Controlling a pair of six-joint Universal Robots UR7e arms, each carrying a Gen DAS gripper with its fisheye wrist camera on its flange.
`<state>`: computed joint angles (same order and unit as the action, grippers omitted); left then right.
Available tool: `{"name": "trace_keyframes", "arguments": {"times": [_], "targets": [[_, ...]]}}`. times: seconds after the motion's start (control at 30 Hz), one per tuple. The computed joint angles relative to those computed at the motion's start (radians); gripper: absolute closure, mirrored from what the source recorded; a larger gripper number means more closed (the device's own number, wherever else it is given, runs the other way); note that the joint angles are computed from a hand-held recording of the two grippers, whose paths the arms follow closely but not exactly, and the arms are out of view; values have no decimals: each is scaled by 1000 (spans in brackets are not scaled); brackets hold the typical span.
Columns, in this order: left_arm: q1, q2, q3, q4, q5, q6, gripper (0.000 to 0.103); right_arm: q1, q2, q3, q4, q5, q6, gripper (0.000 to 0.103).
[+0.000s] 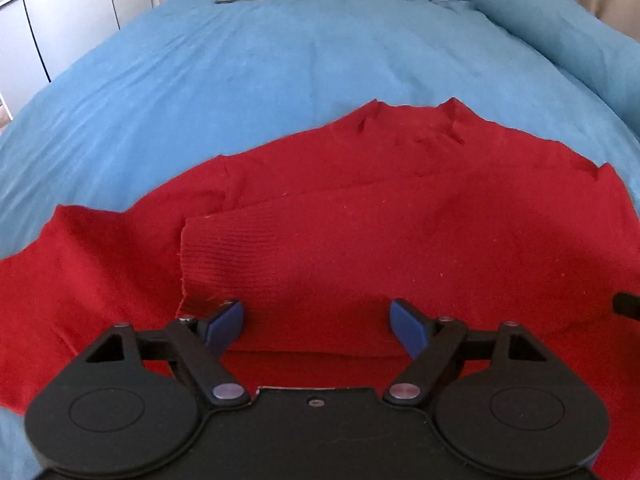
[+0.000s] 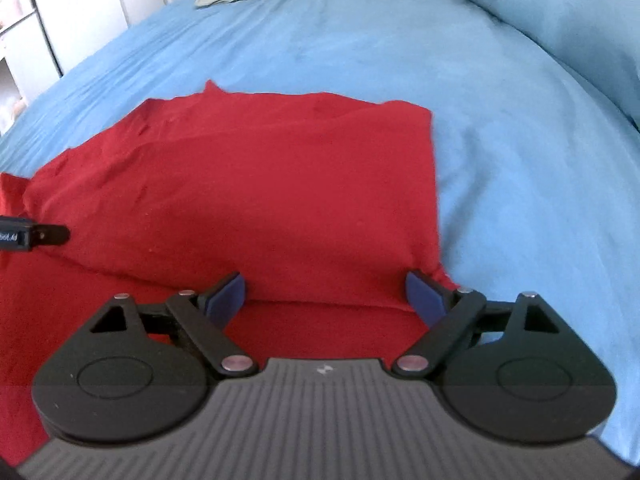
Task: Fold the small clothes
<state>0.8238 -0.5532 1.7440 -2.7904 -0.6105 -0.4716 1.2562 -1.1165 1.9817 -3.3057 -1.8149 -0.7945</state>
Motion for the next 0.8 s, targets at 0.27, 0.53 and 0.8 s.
{"name": "trace_keyframes", "arguments": {"times": [0.27, 0.53, 0.8], "targets": [[-69, -107, 120, -40, 31, -85, 19, 52, -45, 55, -66, -17, -33, 0], [-199, -429, 372, 198, 134, -447, 0, 171, -151, 146, -45, -11, 58, 0], [-157, -814, 569, 573, 194, -939, 0, 266, -74, 177, -57, -118, 243, 0]]}}
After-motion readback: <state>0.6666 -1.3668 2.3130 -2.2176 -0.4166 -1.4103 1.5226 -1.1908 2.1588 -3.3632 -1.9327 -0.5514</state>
